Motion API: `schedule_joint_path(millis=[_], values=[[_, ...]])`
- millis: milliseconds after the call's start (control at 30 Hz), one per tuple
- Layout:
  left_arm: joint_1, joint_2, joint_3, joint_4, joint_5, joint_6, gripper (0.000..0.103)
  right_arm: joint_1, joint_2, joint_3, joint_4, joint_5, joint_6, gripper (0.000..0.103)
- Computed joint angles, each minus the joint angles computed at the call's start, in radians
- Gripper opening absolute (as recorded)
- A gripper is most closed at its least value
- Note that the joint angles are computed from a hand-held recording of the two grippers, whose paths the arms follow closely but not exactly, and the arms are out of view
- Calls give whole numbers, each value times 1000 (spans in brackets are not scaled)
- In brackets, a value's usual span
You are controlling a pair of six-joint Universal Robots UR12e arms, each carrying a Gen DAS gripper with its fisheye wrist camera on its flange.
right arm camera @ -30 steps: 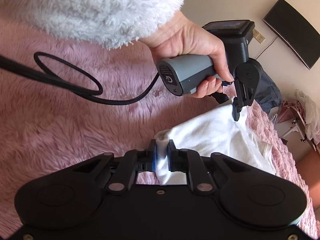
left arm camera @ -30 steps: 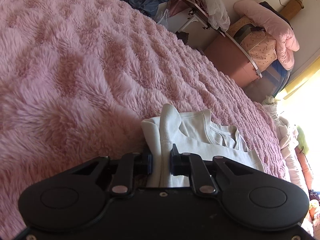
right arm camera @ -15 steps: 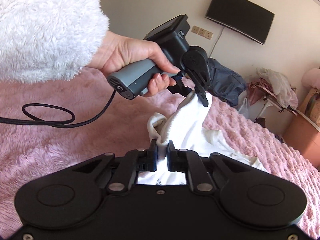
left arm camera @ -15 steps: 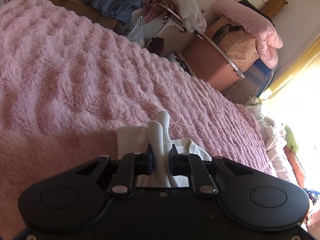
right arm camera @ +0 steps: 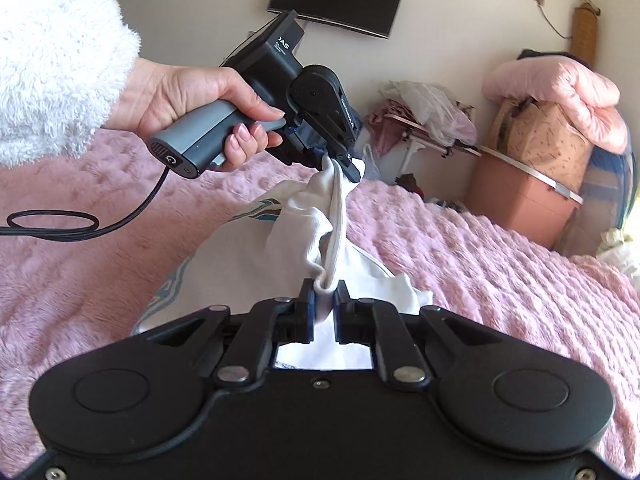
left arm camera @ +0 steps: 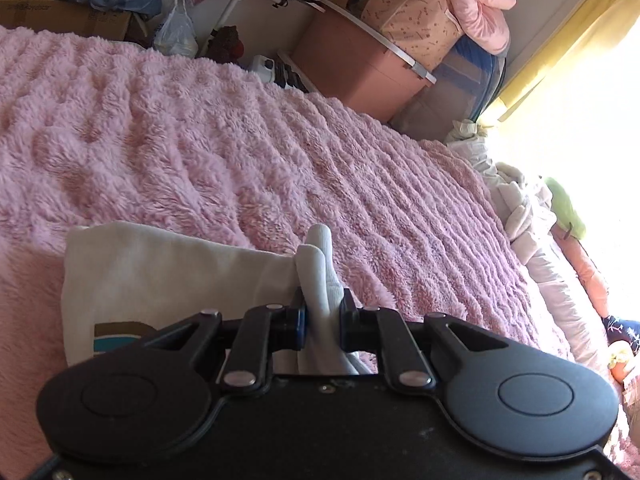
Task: Fold small clothes
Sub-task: 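Lift the bundle edge with both grippers and flip it over onto the bed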
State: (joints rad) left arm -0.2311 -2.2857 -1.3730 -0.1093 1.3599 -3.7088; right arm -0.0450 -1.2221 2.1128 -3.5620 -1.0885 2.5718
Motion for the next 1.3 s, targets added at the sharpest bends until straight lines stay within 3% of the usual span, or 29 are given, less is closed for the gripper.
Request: schedule_joint_path(millis=[200,433,700,900,1033,1300], values=[[-47,-87,148,-148,40,12,12,-49,33,-12,11,-22,71,8],[-69,-147,247,-242,91,21,12,-90,61,-27,56,-11,148,8],[-84,-188,310,-280,101,32,12,-96,69,-37,119,-33,189,8],[-92,-195,320,-240,79,69,12,-106,50,-14,116,-48,220,8],[-104,-222,368,-324,116,120,14,-104,43,-15,153,-81,227,8],[-109,-237,366,-287,151,58,39,-107,64,-31,227,-79,219,9]])
